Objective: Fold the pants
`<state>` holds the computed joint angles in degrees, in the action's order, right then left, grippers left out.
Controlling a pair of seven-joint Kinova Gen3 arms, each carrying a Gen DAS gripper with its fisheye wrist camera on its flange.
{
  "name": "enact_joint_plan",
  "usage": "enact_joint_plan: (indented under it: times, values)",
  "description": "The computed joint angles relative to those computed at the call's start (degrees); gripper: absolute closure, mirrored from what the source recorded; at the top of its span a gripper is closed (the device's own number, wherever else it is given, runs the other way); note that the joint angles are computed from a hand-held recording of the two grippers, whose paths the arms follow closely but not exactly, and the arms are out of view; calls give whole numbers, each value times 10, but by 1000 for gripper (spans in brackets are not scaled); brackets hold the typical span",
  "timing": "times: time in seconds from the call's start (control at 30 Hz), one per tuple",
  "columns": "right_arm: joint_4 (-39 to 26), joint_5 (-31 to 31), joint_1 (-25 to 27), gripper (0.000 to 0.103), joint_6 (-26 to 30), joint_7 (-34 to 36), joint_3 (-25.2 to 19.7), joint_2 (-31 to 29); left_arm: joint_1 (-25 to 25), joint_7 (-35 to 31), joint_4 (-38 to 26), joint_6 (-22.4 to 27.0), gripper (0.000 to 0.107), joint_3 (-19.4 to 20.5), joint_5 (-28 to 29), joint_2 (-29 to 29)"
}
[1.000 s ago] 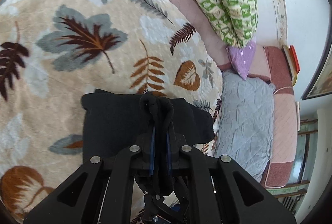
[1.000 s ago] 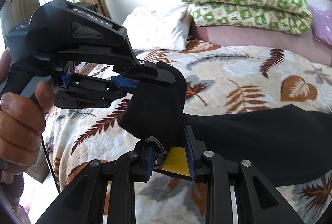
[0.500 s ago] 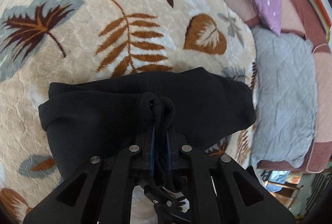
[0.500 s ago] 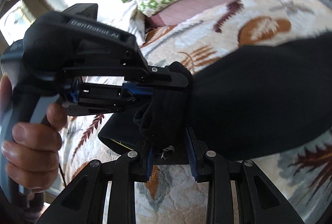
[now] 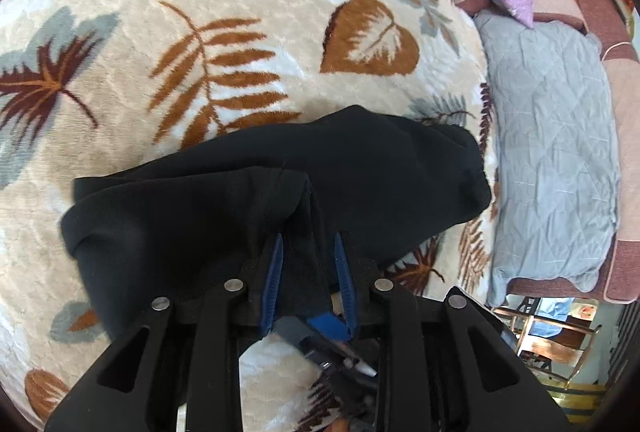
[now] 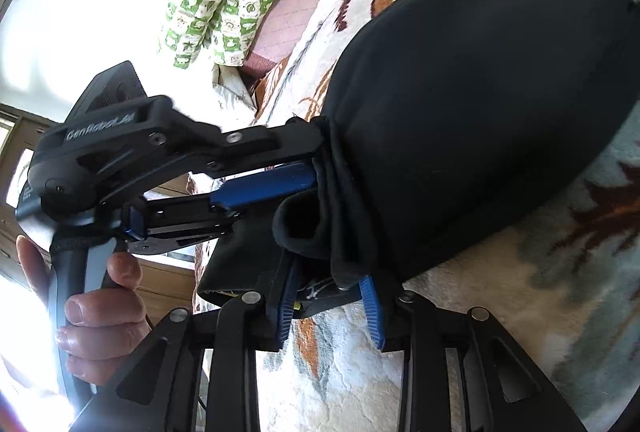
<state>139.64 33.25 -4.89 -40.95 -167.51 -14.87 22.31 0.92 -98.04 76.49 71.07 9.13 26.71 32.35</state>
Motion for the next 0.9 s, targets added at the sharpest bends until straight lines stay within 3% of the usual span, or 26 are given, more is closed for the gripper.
enact_joint_plan:
  times: [0.07, 0.2, 0.27, 0.33, 0.4, 0.5, 0.6, 0.7, 0.77, 0.83, 0.9]
  values:
    - [5, 21, -21, 65, 4, -19, 32, -16, -17, -11, 5, 5, 83, 3, 14, -9]
    - [28, 33, -106, 54, -3, -44, 138, -49, -61, -41, 27, 7, 83, 0, 56, -40]
    - [39, 35, -151, 53, 2, -50, 191, -71, -78, -65, 58, -8, 68, -7, 61, -68]
    - [44, 70, -183, 51, -5, -69, 243, -88, -94, -92, 111, -37, 64, -14, 62, -106]
    - [38, 116, -192, 45, 12, -93, 262, -112, -136, -115, 161, -59, 64, 10, 75, -124]
    - [-8, 186, -144, 42, 51, -131, 212, -117, -216, -154, 228, -69, 64, 58, 116, -134]
    - [-57, 256, -64, 35, 87, -197, 133, -104, -232, -197, 300, -131, 64, 75, 130, -175]
    - [-108, 326, 13, 32, 116, -263, 54, -75, -163, -206, 343, -201, 64, 32, 96, -234]
    - [-130, 372, 33, 32, 126, -302, 33, -62, -110, -195, 361, -248, 64, 8, 53, -255]
    - [-155, 419, 12, 31, 136, -344, 51, -48, -57, -182, 379, -294, 64, -12, 20, -263]
    - [-174, 466, -32, 31, 124, -387, 102, -37, -9, -176, 395, -333, 64, -39, 15, -255]
